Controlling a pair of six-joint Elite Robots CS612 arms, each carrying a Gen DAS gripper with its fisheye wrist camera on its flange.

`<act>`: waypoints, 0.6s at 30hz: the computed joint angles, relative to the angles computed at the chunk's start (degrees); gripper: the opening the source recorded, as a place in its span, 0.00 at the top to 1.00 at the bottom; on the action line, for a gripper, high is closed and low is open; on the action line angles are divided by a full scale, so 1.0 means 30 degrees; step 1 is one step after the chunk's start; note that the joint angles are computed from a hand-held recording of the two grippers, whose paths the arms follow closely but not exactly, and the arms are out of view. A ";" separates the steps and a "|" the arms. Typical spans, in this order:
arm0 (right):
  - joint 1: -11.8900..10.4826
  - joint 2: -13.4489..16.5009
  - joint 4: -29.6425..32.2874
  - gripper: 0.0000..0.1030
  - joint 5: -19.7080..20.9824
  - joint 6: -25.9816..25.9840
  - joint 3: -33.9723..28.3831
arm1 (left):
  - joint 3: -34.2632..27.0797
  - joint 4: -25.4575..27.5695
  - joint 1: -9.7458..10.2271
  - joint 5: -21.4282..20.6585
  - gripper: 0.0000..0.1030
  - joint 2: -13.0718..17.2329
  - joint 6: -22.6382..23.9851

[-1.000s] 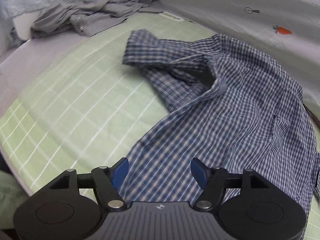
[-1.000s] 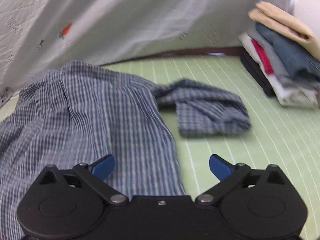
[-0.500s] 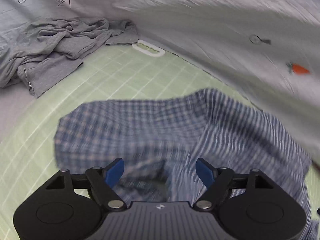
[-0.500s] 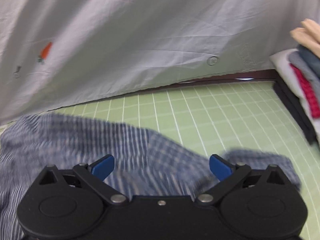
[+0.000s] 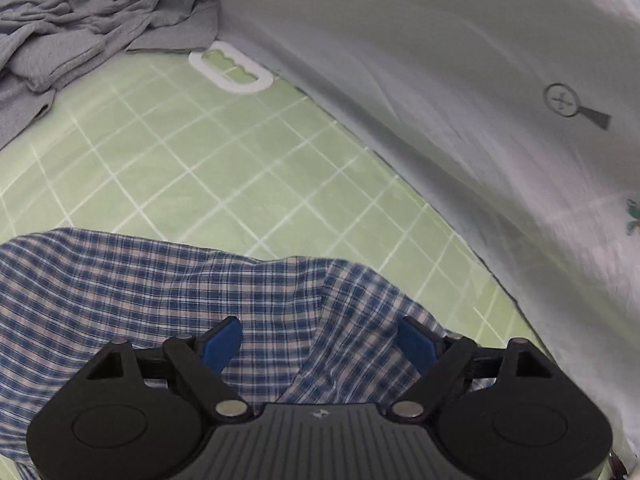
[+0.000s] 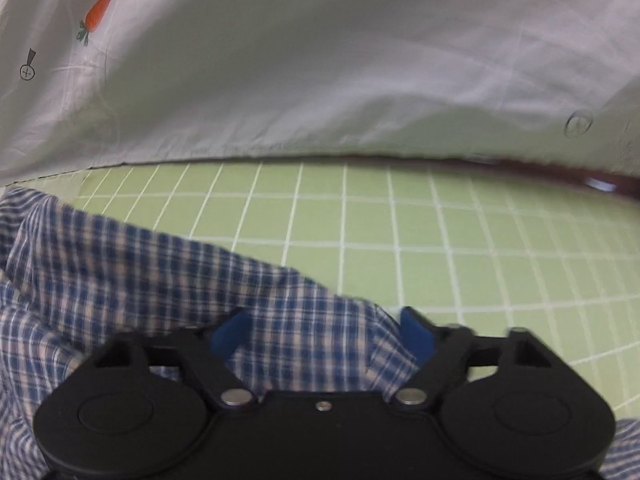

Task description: Fold clothes

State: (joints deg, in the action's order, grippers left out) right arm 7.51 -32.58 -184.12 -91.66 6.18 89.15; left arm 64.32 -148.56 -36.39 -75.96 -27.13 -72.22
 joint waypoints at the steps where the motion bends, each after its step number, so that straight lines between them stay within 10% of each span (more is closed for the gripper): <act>1: -0.0015 0.0010 -0.0175 0.53 0.0061 0.0225 0.0069 | -0.0211 0.0338 -0.0050 0.0280 0.24 0.0115 -0.0055; 4: -0.0200 -0.0128 -0.0974 0.93 0.0739 0.0262 0.0522 | -0.0254 0.0085 -0.0190 0.0671 0.67 0.0269 0.0133; 6: -0.0273 -0.0262 -0.2215 0.95 0.0965 0.0590 0.1033 | -0.0032 -0.0468 -0.0261 0.0494 0.99 0.0261 0.0565; 18: -0.0548 -0.3439 -0.9577 0.96 -0.0159 0.1766 0.7520 | 0.6463 -0.5459 -0.1641 0.2293 1.00 -0.3220 0.3115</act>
State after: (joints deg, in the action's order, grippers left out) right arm 5.87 -42.90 -212.85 -92.13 11.48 111.71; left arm 83.71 -164.93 -41.31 -69.08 -36.79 -62.88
